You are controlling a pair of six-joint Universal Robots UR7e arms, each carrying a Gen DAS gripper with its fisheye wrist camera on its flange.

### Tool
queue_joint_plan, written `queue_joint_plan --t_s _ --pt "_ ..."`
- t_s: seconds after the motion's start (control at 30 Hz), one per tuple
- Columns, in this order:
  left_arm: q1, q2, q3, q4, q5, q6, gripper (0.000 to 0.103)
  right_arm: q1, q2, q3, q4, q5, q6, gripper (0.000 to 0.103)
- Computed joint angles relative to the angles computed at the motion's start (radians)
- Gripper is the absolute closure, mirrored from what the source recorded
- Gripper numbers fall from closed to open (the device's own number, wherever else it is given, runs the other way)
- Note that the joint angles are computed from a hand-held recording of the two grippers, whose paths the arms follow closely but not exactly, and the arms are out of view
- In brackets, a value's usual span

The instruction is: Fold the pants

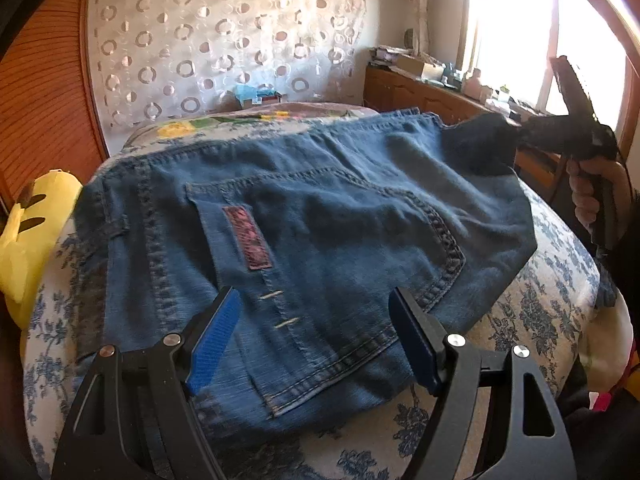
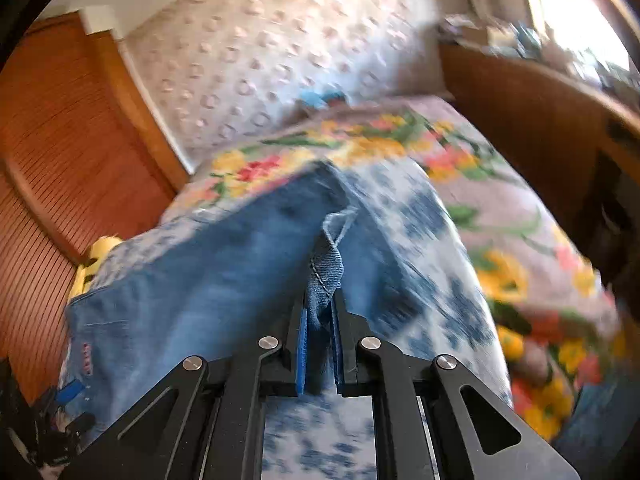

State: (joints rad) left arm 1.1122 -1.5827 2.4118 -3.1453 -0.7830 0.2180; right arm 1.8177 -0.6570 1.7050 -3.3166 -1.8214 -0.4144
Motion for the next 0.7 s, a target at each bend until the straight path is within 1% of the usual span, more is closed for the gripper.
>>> queue_joint_plan --t_s 0.03,0.17,0.27,0.3,0.43,0.5,0.53,0.6,0.67,0.7 --pt "-0.004 -0.013 0.003 -0.003 0.005 0.000 0.026 0.016 0.004 -0.003 0.004 0.015 -0.015 0.096" --pt "-0.016 -0.059 0.014 -0.011 0.025 0.006 0.026 0.075 0.030 -0.018 0.040 0.049 -0.055 0.096" --pt "-0.020 -0.084 0.018 -0.018 0.047 0.014 0.026 0.111 0.044 -0.008 0.066 0.104 -0.090 0.098" --pt "-0.019 -0.091 0.019 -0.019 0.052 0.015 0.026 0.123 0.048 -0.002 0.083 0.129 -0.098 0.098" --pt "-0.017 -0.107 0.021 -0.027 0.067 0.021 0.026 0.158 0.062 0.012 0.164 0.188 -0.116 0.098" --pt "-0.015 -0.109 0.018 -0.031 0.069 0.023 0.026 0.170 0.067 0.019 0.198 0.191 -0.123 0.098" --pt "-0.011 -0.110 0.018 -0.035 0.068 0.024 0.026 0.176 0.070 0.022 0.209 0.179 -0.120 0.098" --pt "-0.006 -0.108 0.014 -0.037 0.064 0.026 0.026 0.180 0.077 0.018 0.217 0.150 -0.120 0.093" --pt "-0.002 -0.104 0.011 -0.037 0.061 0.028 0.026 0.180 0.069 0.032 0.217 0.131 -0.120 0.084" --pt "-0.003 -0.099 0.011 -0.038 0.060 0.026 0.026 0.177 0.064 0.042 0.208 0.126 -0.126 0.082"
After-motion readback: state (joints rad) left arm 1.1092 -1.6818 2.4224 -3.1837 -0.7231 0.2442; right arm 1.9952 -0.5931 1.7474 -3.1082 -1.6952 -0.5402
